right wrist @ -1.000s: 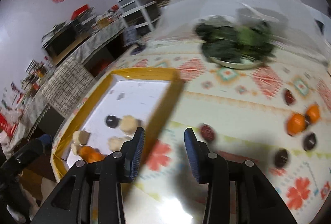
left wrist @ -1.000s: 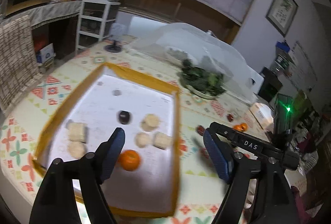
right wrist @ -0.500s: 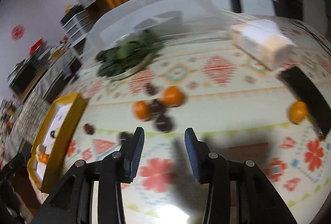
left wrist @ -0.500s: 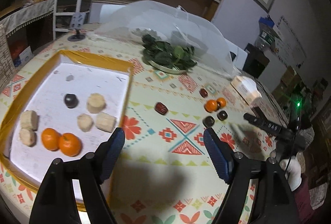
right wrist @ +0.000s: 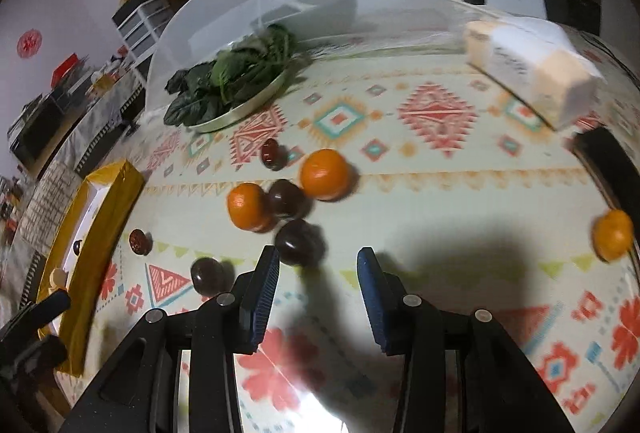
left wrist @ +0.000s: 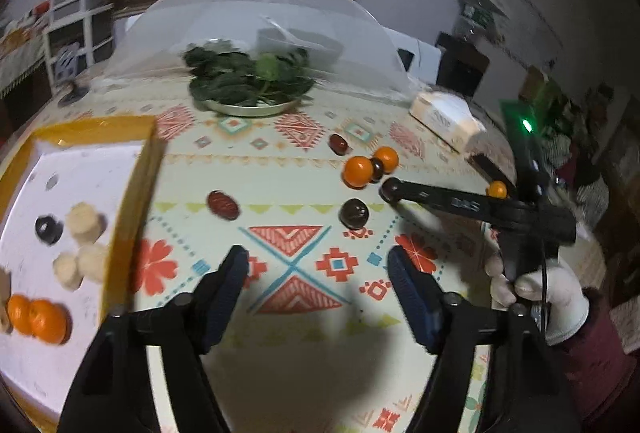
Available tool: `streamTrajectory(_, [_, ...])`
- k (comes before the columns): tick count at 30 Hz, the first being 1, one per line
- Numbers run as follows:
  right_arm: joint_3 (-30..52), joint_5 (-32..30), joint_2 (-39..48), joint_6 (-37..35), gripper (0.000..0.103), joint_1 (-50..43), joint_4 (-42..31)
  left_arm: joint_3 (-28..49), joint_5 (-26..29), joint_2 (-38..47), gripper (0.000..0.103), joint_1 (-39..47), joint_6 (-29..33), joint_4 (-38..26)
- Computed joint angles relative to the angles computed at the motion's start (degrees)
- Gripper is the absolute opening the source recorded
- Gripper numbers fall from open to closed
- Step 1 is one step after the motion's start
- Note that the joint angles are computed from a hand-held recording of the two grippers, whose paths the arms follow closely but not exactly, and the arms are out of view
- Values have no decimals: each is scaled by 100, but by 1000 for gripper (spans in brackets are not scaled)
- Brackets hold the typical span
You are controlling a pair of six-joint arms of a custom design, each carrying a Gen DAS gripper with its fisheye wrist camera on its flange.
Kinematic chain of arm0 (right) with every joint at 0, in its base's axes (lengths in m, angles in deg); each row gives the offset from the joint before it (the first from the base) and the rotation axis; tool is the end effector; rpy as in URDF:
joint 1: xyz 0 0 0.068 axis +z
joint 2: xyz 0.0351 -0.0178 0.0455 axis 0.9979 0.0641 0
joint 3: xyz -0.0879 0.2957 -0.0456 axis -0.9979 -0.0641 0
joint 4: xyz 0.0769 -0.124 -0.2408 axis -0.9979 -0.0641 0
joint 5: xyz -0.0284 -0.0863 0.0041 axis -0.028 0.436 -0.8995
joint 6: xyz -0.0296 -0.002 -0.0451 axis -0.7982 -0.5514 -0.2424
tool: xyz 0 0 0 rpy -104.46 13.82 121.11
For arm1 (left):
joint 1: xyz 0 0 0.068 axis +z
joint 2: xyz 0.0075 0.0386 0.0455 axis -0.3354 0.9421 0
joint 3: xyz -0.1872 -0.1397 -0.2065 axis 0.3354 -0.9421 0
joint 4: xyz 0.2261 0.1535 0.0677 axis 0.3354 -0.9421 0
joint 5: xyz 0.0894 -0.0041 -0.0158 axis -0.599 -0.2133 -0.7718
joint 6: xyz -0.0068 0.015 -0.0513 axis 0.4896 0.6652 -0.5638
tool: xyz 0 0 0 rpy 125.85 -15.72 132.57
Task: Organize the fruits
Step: 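Grasp a dark round fruit with the left tool while the right grasps another, then carry both dark fruits into the white tray and open both tools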
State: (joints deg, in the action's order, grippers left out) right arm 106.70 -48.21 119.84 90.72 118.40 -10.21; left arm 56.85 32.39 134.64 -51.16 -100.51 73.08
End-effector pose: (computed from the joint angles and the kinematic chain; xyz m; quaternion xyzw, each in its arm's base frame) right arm 0.2331 0.1402 0.0504 0.0645 0.9332 0.1424 0.3235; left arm 0.1948 -0.1233 0.0970 0.1709 0.9045 -0.1811 0.3463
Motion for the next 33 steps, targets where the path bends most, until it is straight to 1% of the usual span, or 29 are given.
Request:
streamTrajectory(4, [337, 71, 262, -123, 44, 23, -139, 356, -192, 447, 67, -267, 68, 8])
streamTrajectory(6, [385, 128, 321, -155, 42, 36, -97, 615, -153, 767, 67, -348, 108, 2])
streamTrajectory(8, [384, 72, 359, -203, 28, 20, -12, 829, -151, 1028, 67, -431, 131, -18])
streamTrajectory(12, [266, -45, 359, -241, 27, -3, 209, 1424, -137, 1608, 67, -607, 221, -219])
streamTrajectory(17, [-21, -87, 221, -162, 27, -118, 612, 1953, -94, 2091, 67, -682, 271, -404])
streamTrajectory(18, [-82, -113, 193, -146, 27, -158, 703, 2045, -76, 2177, 65, -685, 263, -431])
streamTrajectory(19, [-126, -147, 181, -129, 27, -198, 775, 2118, -74, 2239, 58, -688, 263, -474])
streamTrajectory(20, [-145, -171, 175, -107, 27, -224, 807, 2193, -71, 2301, 46, -688, 260, -548])
streamTrajectory(21, [-163, -197, 167, -84, 27, -248, 830, 2251, -73, 2356, 42, -686, 238, -610])
streamTrajectory(22, [-172, -233, 161, -63, 27, -266, 843, 2251, -187, 2380, 38, -703, 203, -574])
streamTrajectory(23, [-169, -256, 151, -59, 27, -272, 833, 2243, -183, 2383, 31, -691, 184, -553])
streamTrajectory(25, [-152, -208, 92, -55, 27, -224, 747, 2207, -220, 2350, 21, -632, 137, -526])
streamTrajectory(27, [-143, -152, 23, -40, 27, -163, 669, 2143, -26, 2297, 21, -492, 64, -497])
streamTrajectory(29, [-146, -63, -86, -30, 27, -81, 574, 2075, -64, 2253, 21, -471, 32, -468])
streamTrajectory(33, [-219, 135, -334, 65, 27, 96, 421, 1775, 56, 2035, 21, -366, 6, -289])
